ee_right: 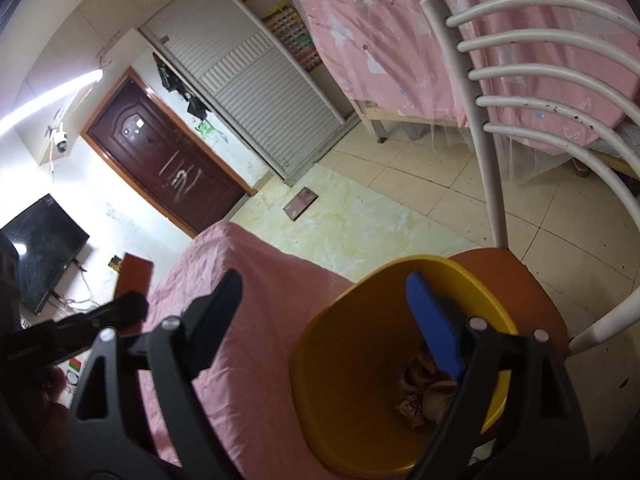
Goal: Collect trash
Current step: 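Carry the orange box and glove to the yellow bin and release both, then move both open tools back over the remaining items on the sheet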
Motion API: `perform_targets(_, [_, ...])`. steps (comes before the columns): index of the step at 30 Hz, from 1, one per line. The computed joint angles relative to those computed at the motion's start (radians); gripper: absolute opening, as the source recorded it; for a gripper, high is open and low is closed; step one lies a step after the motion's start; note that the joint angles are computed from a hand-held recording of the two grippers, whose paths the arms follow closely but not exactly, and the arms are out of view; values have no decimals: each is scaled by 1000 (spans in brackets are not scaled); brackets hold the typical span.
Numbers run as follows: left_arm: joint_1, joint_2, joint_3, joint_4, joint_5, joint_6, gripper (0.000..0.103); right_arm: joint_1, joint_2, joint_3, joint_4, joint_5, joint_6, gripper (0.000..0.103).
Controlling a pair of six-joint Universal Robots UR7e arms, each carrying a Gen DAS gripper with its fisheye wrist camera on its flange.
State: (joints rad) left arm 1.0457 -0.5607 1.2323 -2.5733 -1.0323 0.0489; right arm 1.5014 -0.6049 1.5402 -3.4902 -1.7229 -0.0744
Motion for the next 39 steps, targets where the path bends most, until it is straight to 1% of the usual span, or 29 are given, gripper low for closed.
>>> perform_targets(2, [-1,7,-6,1,-11,-2,16,-1,-8,12,-13,-1,2,81])
perform_targets(4, [0,14,-17,15,-30,-11,20,-2,-14,20,-22,-2,6,81])
perform_targets(5, [0,17,-23,26,-35,-15,30,-2,-17,24,-26,-3,5,81])
perform_targets(6, [-1,20,-25,26,-31,-15,46,-2,-19,29,-28,-5,3,81])
perform_targets(8, [-3,21,-22,15,-19,-14,62,0,-21,36,-34,-7,3,81])
perform_targets(9, [-3,19,-17,5,-15,-13,64,1,-21,37,-35,-7,2,81])
perform_targets(18, [1,-28,27,-12,8,-17,65,25,-11,20,-14,-14,-16,81])
perform_targets(28, [10,-109,100,-61,0,-10,66,76,21,-20,27,-35,-58,81])
perform_targets(35, [23,-178,170,-106,39,-4,68,120,60,-71,79,-50,-97,81])
perform_targets(39, [44,-222,204,-114,69,-11,68,145,84,-99,111,-51,-122,81])
